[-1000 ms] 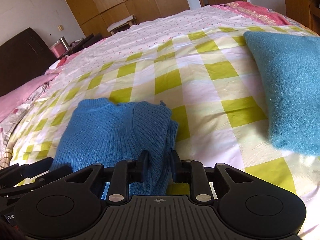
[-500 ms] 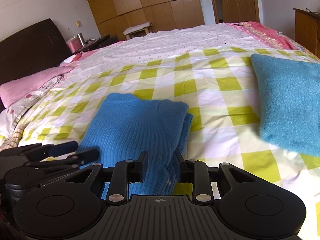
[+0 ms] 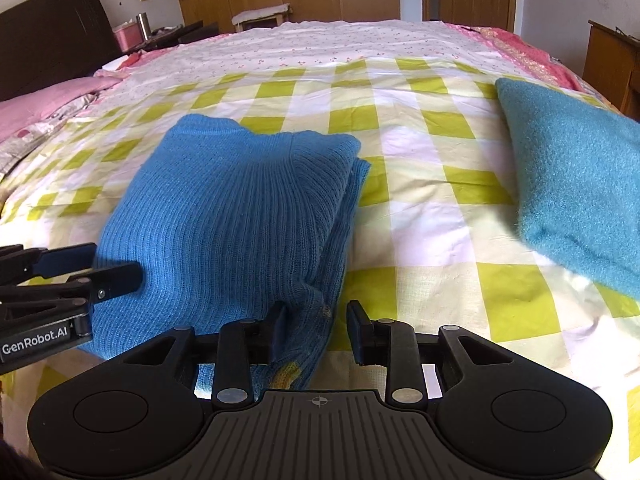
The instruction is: Fold small clothes
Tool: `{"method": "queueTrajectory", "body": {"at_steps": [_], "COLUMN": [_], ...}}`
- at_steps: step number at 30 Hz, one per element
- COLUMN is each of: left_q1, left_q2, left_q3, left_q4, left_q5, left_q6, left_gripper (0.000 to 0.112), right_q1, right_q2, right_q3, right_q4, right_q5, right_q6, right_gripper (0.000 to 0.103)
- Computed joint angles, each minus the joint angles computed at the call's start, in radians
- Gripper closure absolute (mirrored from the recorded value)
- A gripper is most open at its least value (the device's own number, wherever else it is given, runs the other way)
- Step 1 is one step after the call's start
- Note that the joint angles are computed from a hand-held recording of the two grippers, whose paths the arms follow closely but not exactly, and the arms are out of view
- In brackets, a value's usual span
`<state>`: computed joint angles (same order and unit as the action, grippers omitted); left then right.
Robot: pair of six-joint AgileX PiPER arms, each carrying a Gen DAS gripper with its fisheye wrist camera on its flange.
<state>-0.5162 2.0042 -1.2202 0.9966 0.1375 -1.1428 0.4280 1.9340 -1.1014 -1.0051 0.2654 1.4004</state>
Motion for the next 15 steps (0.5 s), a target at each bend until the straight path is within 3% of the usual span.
{"method": "queueTrajectory", "body": {"at_steps": [5, 8, 15], "left_q1": [0.000, 0.003, -0.005], "left_q2": [0.002, 0.005, 0.022], "left_q3": [0.004, -0.007, -0.031], "left_q4": [0.003, -0.076, -0.138], "left_q5": [-0.003, -0.004, 0.005], "left_q6": [-0.005, 0.075, 0.141], "left_gripper": [0.061, 0.061, 0.061], "right_q1": [-0.020, -0.035, -0.051], "right_q2": [-0.008, -0.010, 0.015], "right_q3": [0.010, 0.013, -0.023], "right_q4": [0.029, 0.054, 0.055], "right_q5": [-0.028, -0.048, -0.032], "right_q6": [-0.027, -0.051, -0.043], "right_gripper": [0.070, 0.067, 0.066]}}
